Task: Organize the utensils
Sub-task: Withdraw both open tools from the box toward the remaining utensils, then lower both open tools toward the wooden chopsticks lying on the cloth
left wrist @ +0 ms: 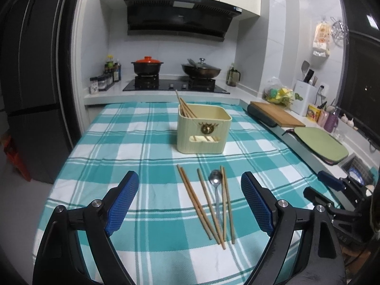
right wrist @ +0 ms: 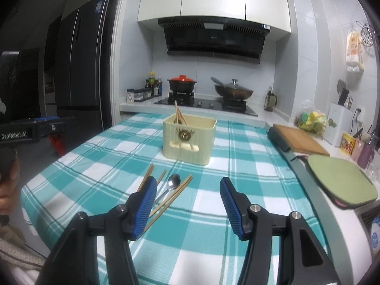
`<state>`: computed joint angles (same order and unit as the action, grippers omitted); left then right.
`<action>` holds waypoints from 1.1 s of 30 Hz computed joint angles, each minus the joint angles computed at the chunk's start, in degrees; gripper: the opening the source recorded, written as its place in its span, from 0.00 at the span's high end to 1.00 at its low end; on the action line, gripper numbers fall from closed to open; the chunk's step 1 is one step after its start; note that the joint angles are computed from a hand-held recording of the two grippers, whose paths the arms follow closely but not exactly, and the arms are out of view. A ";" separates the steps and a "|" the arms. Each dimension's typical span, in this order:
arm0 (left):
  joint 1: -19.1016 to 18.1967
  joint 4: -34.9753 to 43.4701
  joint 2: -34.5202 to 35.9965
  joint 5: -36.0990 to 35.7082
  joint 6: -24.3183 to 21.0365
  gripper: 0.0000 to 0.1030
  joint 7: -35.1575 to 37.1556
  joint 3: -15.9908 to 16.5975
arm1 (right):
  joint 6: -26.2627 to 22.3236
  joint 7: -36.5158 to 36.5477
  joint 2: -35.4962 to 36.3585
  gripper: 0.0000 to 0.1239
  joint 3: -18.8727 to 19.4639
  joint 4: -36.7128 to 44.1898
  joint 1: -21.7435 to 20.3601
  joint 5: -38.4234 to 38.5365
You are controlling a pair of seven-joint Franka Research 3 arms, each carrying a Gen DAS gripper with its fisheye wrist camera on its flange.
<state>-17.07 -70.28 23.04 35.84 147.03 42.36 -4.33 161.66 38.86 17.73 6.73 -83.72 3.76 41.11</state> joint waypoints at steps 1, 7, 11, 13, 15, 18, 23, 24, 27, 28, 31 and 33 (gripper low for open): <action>0.03 -0.46 -0.06 -0.10 -0.02 0.14 -0.31 0.03 | 0.11 0.26 0.13 0.54 -0.18 -0.31 0.22 -0.44; 1.19 -1.65 0.63 -3.84 -1.39 0.14 0.43 -1.04 | 0.84 1.57 0.44 0.54 -0.44 -1.27 0.73 -2.22; 1.18 -1.89 0.82 -4.21 -1.56 0.14 0.24 -0.73 | 0.18 3.76 0.96 0.54 -0.99 -1.03 1.21 -4.16; 1.20 -1.67 1.10 -4.36 -1.94 0.14 0.21 -0.68 | -0.22 4.59 1.32 0.54 -1.10 -0.69 1.29 -5.00; 1.44 -1.40 1.55 -5.03 -2.31 0.14 0.52 -0.86 | -0.56 5.26 1.51 0.54 -1.14 -0.63 1.30 -5.64; 1.78 -0.83 2.40 -6.31 -3.02 0.14 1.49 -1.20 | -1.60 6.83 2.05 0.54 -1.58 -0.11 1.60 -7.30; 2.80 1.02 5.26 -9.83 -4.16 0.14 4.33 -1.96 | -3.69 9.23 2.92 0.54 -1.99 0.86 1.68 -9.30; 3.03 2.14 6.34 -10.95 -5.11 0.14 5.11 -2.21 | -3.94 9.56 2.99 0.54 -2.04 0.92 1.70 -9.67; 3.93 6.10 9.84 -14.89 -6.78 0.14 8.51 -3.44 | -4.20 9.88 3.04 0.54 -2.04 0.84 1.79 -10.63; 3.68 7.87 11.17 -15.43 -7.55 0.14 9.21 -3.29 | -4.18 9.82 3.02 0.54 -1.98 0.80 1.77 -10.80; 2.38 15.55 16.45 -16.18 -11.39 0.14 10.96 -2.32 | -4.52 9.73 3.12 0.54 -1.79 0.97 1.62 -10.88; 1.52 22.45 20.87 -17.01 -15.42 0.14 12.11 -1.77 | -4.83 9.94 3.24 0.54 -1.80 1.18 1.55 -10.90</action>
